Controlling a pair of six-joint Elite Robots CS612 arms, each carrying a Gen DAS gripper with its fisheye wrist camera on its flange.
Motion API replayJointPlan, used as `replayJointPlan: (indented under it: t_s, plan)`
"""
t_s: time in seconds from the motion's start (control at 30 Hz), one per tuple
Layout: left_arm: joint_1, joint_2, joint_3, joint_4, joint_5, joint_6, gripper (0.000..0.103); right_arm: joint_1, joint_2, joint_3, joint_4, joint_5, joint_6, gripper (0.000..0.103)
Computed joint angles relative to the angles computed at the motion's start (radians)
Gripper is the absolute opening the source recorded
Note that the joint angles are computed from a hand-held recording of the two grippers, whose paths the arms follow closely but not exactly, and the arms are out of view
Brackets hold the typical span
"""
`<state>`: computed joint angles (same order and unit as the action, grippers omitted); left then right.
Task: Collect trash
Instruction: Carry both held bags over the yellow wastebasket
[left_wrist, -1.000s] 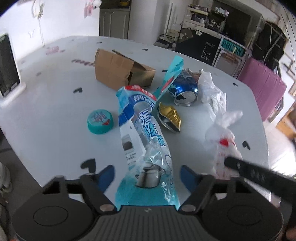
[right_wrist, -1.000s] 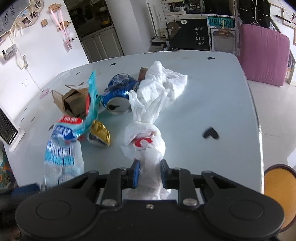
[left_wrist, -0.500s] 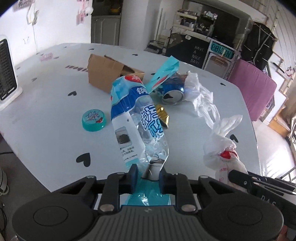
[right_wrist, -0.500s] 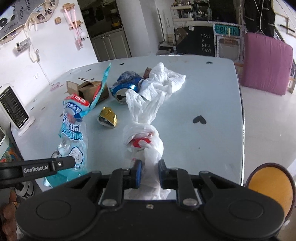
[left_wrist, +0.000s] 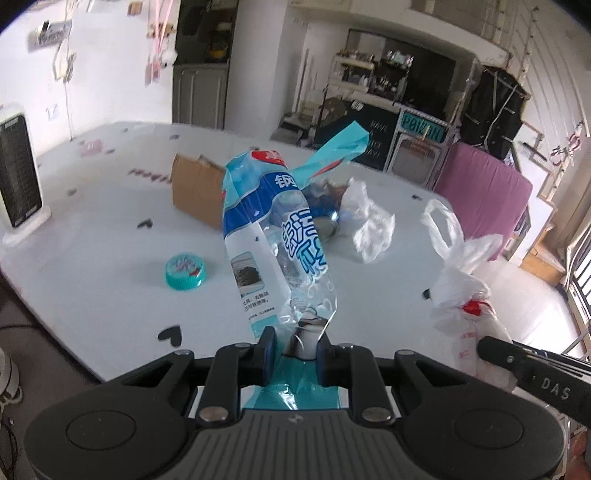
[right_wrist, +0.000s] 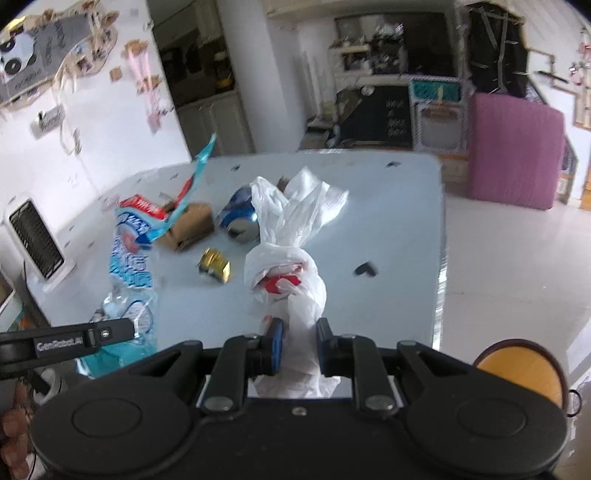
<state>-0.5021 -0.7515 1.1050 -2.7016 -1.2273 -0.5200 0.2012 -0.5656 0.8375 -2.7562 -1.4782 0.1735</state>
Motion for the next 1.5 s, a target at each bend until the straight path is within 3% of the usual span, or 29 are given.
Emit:
replayJointPlan:
  t_s: [0.33,0.87,1.2,1.5]
  plan:
    - [-0.046,0.021,-0.049,-0.062,-0.052,0.097,0.022,-0.039,-0.096,0.179,-0.139,-0.063,0.043,0.019]
    - [-0.132,0.157,-0.263,0.054,-0.188,0.223,0.022,-0.136,-0.209,0.42,-0.195,-0.178,0.124,0.019]
    - [-0.165,0.273,-0.435,0.213,-0.282,0.254,0.022,-0.191,-0.226,0.499,-0.17,-0.186,0.16,0.02]
    - [-0.177,0.462,-0.747,0.481,-0.329,0.268,0.022,-0.23,-0.183,0.487,-0.093,-0.167,0.211,0.02]
